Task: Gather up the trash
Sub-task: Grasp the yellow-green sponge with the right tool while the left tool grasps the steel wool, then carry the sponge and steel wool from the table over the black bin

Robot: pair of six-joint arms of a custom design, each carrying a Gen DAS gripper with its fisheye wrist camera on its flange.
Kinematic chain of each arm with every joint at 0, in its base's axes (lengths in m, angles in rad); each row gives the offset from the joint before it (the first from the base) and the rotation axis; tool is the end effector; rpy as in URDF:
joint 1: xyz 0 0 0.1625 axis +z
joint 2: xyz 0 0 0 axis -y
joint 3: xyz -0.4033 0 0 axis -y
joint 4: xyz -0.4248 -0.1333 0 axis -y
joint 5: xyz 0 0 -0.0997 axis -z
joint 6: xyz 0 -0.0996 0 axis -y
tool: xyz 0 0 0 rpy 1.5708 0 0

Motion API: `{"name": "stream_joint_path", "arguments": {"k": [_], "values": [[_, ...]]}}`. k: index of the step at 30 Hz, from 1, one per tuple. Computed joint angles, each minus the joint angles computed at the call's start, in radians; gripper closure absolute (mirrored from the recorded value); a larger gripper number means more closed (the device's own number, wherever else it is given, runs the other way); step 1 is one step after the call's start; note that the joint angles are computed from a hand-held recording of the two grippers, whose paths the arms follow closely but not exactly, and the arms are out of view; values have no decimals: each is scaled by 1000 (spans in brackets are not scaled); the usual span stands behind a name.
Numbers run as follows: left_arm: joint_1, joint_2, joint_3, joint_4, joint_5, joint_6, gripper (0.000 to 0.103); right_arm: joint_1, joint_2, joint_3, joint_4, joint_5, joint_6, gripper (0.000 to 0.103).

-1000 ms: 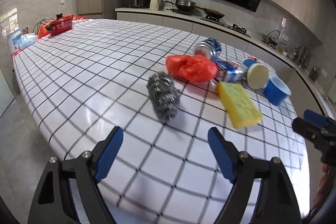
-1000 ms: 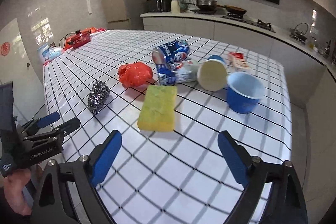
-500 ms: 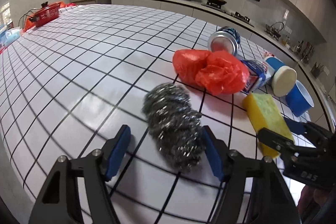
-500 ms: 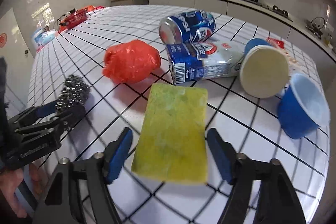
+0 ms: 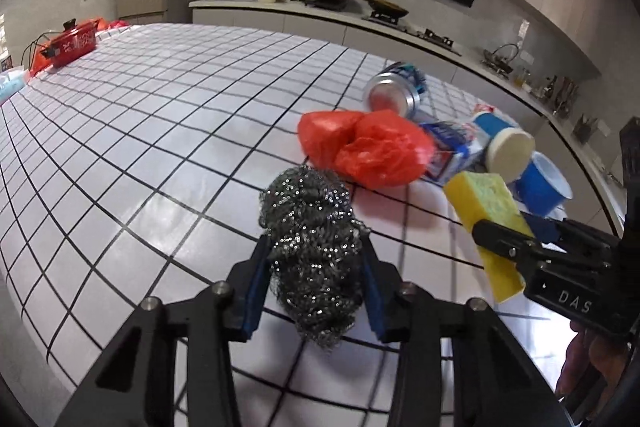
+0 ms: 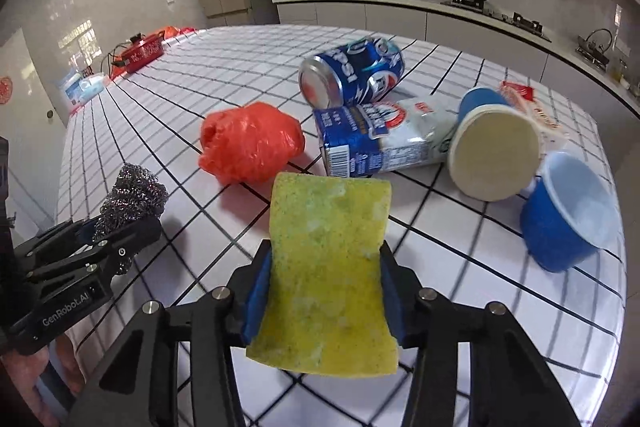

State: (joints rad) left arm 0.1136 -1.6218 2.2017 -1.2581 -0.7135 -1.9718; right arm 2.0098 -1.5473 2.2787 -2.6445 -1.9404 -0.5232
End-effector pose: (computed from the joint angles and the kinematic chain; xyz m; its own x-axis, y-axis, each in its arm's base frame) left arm -0.3207 -0.2465 0.2140 -0.7733 -0.3454 -0.5318 0.2269 0.6324 -0.7407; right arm 0.2797 -0.3666 0.2279 -0.5757 -0.6743 0.4625 -0.7943 0.5954 -0.1207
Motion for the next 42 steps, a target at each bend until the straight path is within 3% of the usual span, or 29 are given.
{"name": "stream_joint_path", "arguments": {"k": [11, 24, 33, 42], "values": [[-55, 124, -75, -47, 6, 41, 60, -31, -267, 33, 140, 5, -24, 52], [-75, 338, -155, -362, 17, 276, 60, -152, -582, 29, 317, 13, -82, 52], [-75, 504, -237, -594, 13, 470, 60, -290, -756, -19, 413, 40, -153, 52], [-71, 667, -333, -792, -16, 640, 60, -510, -888, -83, 503, 140, -278, 52]]}}
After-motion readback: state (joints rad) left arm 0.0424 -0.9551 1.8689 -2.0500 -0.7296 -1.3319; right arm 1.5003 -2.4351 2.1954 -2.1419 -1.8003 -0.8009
